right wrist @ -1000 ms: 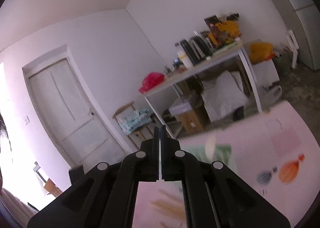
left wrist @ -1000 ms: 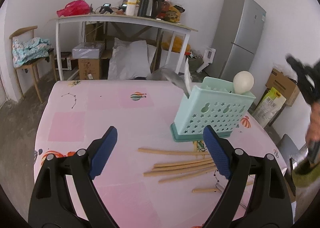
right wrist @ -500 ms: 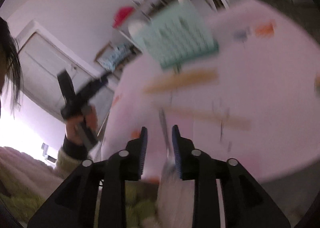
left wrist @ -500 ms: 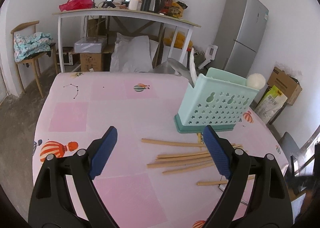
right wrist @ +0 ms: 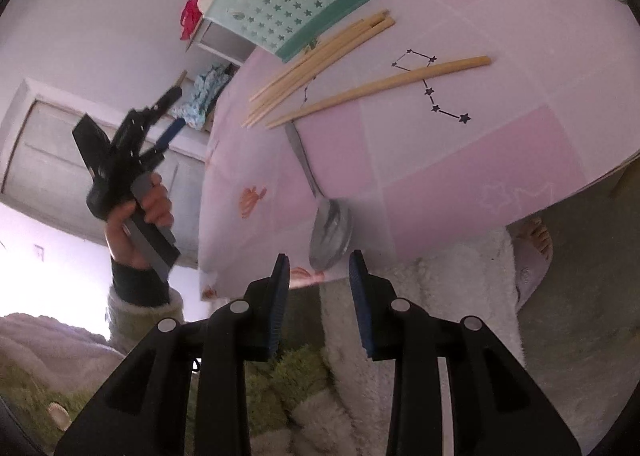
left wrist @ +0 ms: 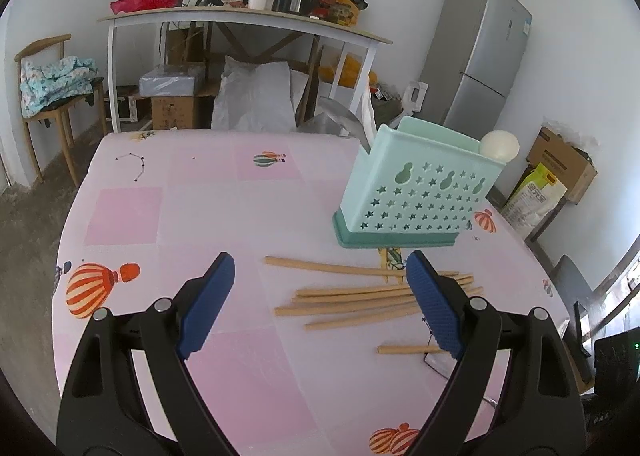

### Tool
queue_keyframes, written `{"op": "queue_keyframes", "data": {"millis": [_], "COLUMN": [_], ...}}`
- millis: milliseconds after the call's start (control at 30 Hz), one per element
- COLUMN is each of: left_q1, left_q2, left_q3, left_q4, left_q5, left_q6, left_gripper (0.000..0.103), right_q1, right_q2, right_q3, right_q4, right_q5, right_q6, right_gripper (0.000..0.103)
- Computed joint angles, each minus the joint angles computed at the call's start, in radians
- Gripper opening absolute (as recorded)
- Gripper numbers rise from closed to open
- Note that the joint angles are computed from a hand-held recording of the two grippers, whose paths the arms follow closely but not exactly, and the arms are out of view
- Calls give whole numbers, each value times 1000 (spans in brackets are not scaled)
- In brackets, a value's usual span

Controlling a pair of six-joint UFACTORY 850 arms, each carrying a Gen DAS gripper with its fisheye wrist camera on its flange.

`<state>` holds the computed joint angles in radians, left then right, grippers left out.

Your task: Organize utensils

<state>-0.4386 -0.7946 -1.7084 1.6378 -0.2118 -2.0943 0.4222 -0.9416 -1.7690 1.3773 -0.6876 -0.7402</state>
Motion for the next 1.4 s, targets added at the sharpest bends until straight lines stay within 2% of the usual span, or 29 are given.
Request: {"op": "queue_keyframes", "data": {"millis": [200,567,733,1067,1400], "left_q1": [0,-2,0,-5,-8], "left_q2": [1,4,3,16,29], "left_q3": [5,8,7,30,49], "left_q4": [50,85,78,103,142], "left_q5": [6,5,0,-35,-55], "left_q6": [-57,-96,-105,-140,-185], "left_gripper": [83,83,83,83,83], "right_q1": [-2,10,20,32,22], "right_q2": [-14,1,42,96,149], "right_q3": [-3,29,61,87,109], "right_q4": [110,191,248,360,590], "right_q5": [-3,98,187,286,299], "right_q6": [2,-34,-148,-355,-637], "right_gripper": [30,4,4,3,3]}}
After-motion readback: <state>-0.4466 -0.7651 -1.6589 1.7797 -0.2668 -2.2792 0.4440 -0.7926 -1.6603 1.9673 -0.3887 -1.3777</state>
